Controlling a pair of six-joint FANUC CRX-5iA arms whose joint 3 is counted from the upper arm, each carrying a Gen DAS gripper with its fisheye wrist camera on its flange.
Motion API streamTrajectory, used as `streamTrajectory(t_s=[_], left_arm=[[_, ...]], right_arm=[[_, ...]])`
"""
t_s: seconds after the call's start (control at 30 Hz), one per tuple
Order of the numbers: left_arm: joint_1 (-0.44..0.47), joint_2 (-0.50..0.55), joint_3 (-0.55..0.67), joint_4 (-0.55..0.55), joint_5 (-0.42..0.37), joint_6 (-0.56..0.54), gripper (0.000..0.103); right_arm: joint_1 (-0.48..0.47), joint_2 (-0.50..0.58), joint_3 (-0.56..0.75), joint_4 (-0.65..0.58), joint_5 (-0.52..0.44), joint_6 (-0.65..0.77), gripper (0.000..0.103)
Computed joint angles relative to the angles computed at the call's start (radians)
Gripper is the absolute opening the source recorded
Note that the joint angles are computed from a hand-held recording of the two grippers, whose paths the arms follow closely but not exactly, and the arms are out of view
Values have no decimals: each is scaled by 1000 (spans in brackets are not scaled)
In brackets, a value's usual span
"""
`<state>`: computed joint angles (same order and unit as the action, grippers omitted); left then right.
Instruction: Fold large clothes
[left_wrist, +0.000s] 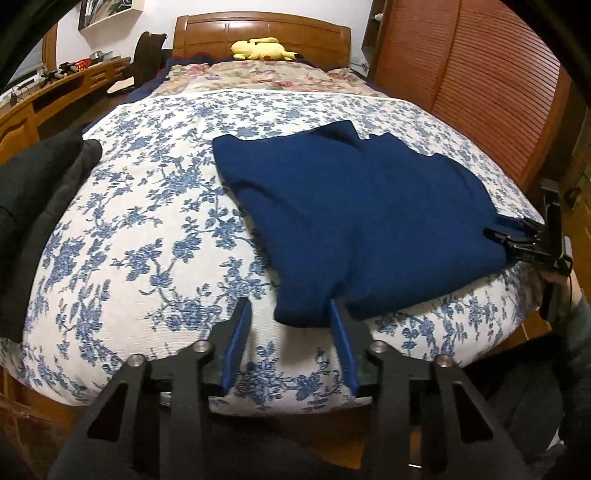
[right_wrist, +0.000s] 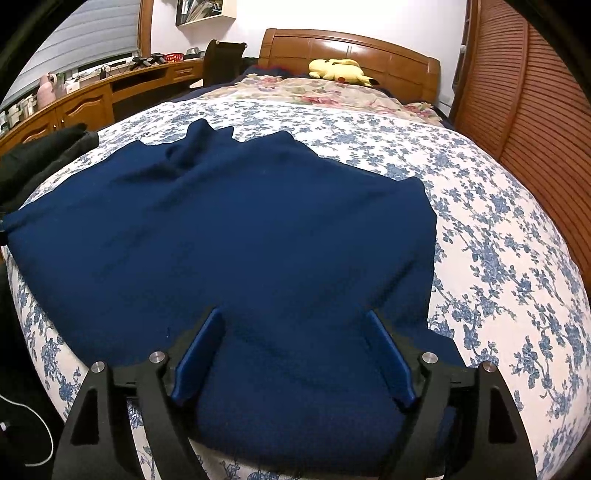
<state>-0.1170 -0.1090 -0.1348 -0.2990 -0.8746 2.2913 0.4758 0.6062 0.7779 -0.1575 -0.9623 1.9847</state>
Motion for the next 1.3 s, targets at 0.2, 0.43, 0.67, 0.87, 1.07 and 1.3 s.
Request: streamTrajectory(t_s=[0.2,0.43,0.67,0.87,1.07,1.3], left_arm=[[-26,21,51,-30,-6,23,15],[-145,124,290,-207,-118,45,12],[-207,321,593,-218,-175,-125,11],[-225,555,890,-86,-170,-331,10],[-222,701,1039,65,-169,-442,10],[-210,661,979,62,-182,-406,18]], right_arm=[[-13,0,12,-36,-22,15,82],[-41,-19,5,-88,-36,54,82],[-97,-65,-51,-138,-8,71,82],[-163,-56,-2,-196,-65,45,82],[-154,-74,-31,-146,-26,15,82],[-135,-74,-27,-124,-13,-4,82]])
